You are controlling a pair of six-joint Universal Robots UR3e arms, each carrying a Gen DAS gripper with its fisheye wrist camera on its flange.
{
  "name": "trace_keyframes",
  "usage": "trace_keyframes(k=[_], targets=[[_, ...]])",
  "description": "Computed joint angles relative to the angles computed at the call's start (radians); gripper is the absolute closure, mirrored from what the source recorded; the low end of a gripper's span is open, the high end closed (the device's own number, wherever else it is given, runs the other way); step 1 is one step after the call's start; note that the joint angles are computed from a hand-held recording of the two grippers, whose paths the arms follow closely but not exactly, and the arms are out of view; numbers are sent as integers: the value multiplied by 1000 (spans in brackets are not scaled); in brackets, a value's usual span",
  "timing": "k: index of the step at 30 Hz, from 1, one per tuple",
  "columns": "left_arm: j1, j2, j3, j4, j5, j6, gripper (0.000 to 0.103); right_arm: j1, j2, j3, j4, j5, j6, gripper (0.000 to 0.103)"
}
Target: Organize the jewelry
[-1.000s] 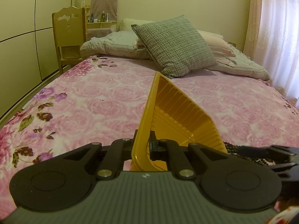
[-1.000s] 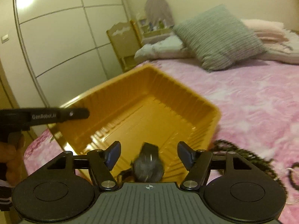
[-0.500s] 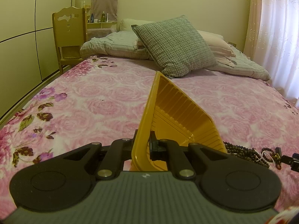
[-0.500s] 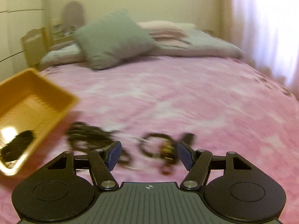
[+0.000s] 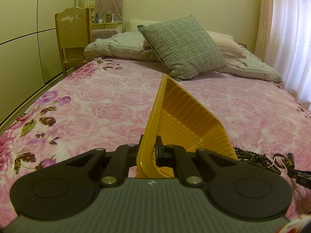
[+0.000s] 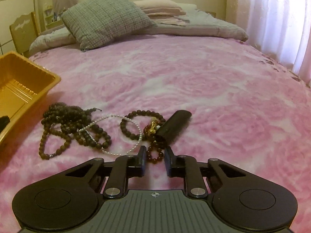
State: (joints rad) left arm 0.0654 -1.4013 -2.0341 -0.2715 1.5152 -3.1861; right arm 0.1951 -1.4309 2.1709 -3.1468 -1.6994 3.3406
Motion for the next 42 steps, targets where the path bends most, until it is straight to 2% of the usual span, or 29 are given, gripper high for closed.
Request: trace_keyframes(k=[2, 13, 18, 20, 29, 35, 42], targets=[[2, 0, 2, -3, -2, 1, 96, 0, 1, -9, 9, -1, 8, 98], [-1, -3, 2, 1, 0, 0, 96, 46, -81, -76, 22, -12, -23, 98], [-2, -4, 4, -1, 1, -1, 96, 79, -83, -178, 52, 46, -50, 98], [-3, -3, 5, -4, 2, -3, 96, 84, -68, -223, 64, 106, -50, 98], [0, -5, -1, 6, -2, 3, 96, 148, 143, -515, 118, 322, -9, 98], [-4, -17, 1, 18, -2, 3, 96, 216, 313, -745, 184, 377, -26, 98], [-3, -19, 6, 14, -4, 2, 96, 258, 433, -900, 222, 409, -41, 98]])
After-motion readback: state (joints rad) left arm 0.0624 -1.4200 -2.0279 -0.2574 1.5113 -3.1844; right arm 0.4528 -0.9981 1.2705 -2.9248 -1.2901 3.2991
